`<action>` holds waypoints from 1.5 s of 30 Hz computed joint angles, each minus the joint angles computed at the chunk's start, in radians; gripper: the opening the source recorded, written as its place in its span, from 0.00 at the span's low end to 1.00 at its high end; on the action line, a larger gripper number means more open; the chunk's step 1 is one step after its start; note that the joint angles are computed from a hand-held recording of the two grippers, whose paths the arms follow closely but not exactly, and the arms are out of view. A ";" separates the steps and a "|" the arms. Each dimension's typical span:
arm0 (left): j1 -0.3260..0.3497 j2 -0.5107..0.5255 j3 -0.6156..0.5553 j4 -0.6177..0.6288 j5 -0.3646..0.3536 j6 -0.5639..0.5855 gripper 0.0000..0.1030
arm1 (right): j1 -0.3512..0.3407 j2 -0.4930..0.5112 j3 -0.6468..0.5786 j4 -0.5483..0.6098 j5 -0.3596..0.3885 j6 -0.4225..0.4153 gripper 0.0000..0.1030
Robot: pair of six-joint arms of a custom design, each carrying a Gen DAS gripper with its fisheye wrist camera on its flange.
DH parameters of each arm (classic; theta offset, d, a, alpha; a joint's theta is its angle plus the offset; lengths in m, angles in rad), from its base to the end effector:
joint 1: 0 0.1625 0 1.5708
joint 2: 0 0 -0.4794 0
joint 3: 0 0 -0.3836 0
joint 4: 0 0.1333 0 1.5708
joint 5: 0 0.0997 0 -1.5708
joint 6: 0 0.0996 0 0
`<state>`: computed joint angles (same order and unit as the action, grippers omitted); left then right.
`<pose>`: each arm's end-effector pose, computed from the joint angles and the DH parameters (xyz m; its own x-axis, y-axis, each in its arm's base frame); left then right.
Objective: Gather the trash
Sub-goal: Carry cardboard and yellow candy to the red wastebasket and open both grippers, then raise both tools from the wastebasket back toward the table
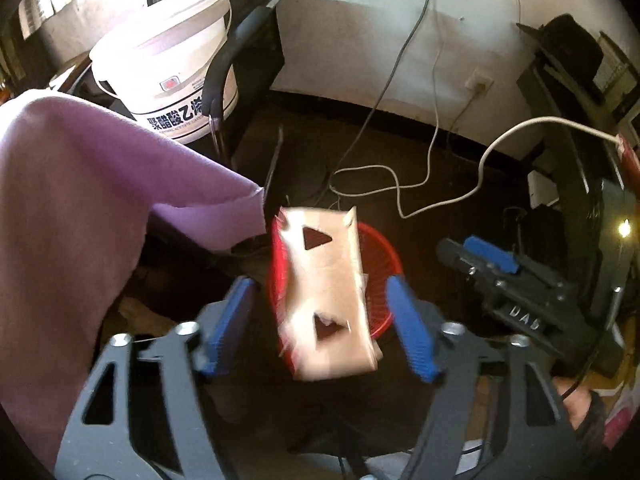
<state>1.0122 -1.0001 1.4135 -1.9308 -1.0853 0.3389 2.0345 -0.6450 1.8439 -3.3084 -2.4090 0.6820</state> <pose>-0.2213 -0.6932 0.3185 -0.5190 0.7435 -0.4217 0.7441 0.6358 0.2053 0.3402 -0.5479 0.0873 -0.8388 0.5165 0.1720 0.1865 0.5695 -0.8005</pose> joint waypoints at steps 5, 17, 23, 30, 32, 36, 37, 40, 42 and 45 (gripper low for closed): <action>0.008 -0.016 -0.005 0.016 0.016 -0.030 0.80 | 0.000 0.004 0.007 -0.021 0.014 -0.001 0.51; 0.028 -0.077 -0.013 0.014 0.045 -0.056 0.80 | 0.028 0.015 -0.047 0.040 0.017 -0.014 0.57; 0.027 -0.105 0.008 -0.007 0.062 -0.050 0.80 | 0.044 0.013 -0.075 0.104 0.010 0.001 0.65; 0.025 -0.136 0.025 -0.041 0.084 -0.052 0.81 | 0.074 0.008 -0.140 0.328 -0.048 0.079 0.84; 0.020 -0.152 0.043 -0.075 0.105 -0.046 0.82 | 0.085 0.014 -0.162 0.359 -0.055 0.072 0.85; 0.014 -0.192 0.069 -0.137 0.127 -0.018 0.84 | 0.100 0.028 -0.190 0.358 -0.051 0.039 0.87; 0.014 -0.200 0.073 -0.151 0.135 -0.013 0.85 | 0.106 0.033 -0.199 0.357 -0.053 0.026 0.88; 0.016 -0.223 0.077 -0.190 0.163 -0.003 0.86 | 0.120 0.046 -0.226 0.363 -0.062 0.003 0.89; 0.022 -0.234 0.066 -0.197 0.179 -0.010 0.87 | 0.128 0.054 -0.243 0.364 -0.061 -0.014 0.89; 0.039 -0.244 0.035 -0.193 0.191 -0.029 0.87 | 0.139 0.067 -0.271 0.374 -0.062 -0.035 0.89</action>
